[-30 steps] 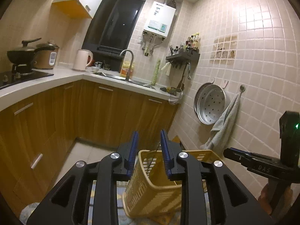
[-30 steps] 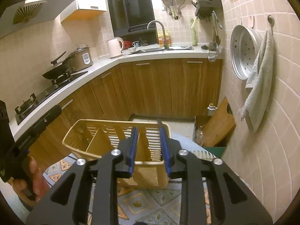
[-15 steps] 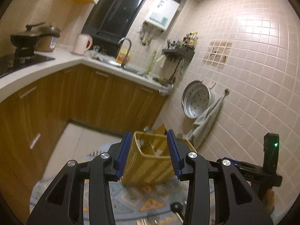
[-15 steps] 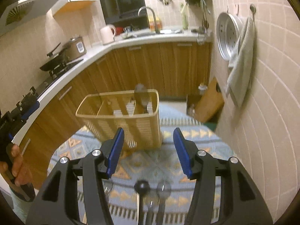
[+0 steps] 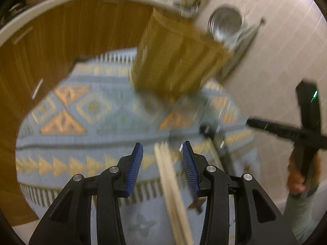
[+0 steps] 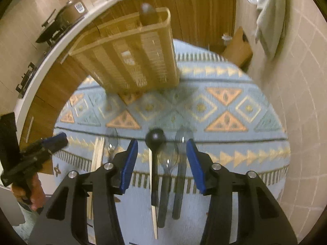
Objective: Organize utensils
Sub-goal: 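Return both tools to the table and grasp a wooden chopstick with the left gripper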
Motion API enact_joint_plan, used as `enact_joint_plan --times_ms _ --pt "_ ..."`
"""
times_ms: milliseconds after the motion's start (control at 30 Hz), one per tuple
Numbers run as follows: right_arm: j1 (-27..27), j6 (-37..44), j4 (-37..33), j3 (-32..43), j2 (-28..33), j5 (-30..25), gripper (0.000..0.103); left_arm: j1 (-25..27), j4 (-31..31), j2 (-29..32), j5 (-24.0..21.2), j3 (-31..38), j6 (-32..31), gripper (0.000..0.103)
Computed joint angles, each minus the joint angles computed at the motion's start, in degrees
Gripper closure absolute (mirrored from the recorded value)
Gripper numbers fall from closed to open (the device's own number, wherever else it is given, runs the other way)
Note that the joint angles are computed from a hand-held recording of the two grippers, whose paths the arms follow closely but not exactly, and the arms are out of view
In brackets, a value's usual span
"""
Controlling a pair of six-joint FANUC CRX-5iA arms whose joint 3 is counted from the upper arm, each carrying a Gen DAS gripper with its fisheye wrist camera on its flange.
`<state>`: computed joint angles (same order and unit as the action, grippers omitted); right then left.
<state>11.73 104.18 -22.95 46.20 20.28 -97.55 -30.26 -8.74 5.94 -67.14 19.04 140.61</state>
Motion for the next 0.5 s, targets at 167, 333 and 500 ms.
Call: enact_joint_plan --times_ms 167,333,500 --pt "-0.3 -0.5 -0.2 -0.6 0.9 -2.1 0.057 0.5 5.2 3.0 -3.9 -0.2 -5.0 0.065" --pt "-0.7 -0.2 -0.9 -1.6 0.9 -2.8 0.057 -2.1 2.0 6.8 -9.9 5.2 -7.1 0.065" --pt "-0.9 -0.3 -1.5 -1.2 1.0 -3.1 0.057 -5.2 -4.7 12.5 -19.5 14.6 -9.6 0.072"
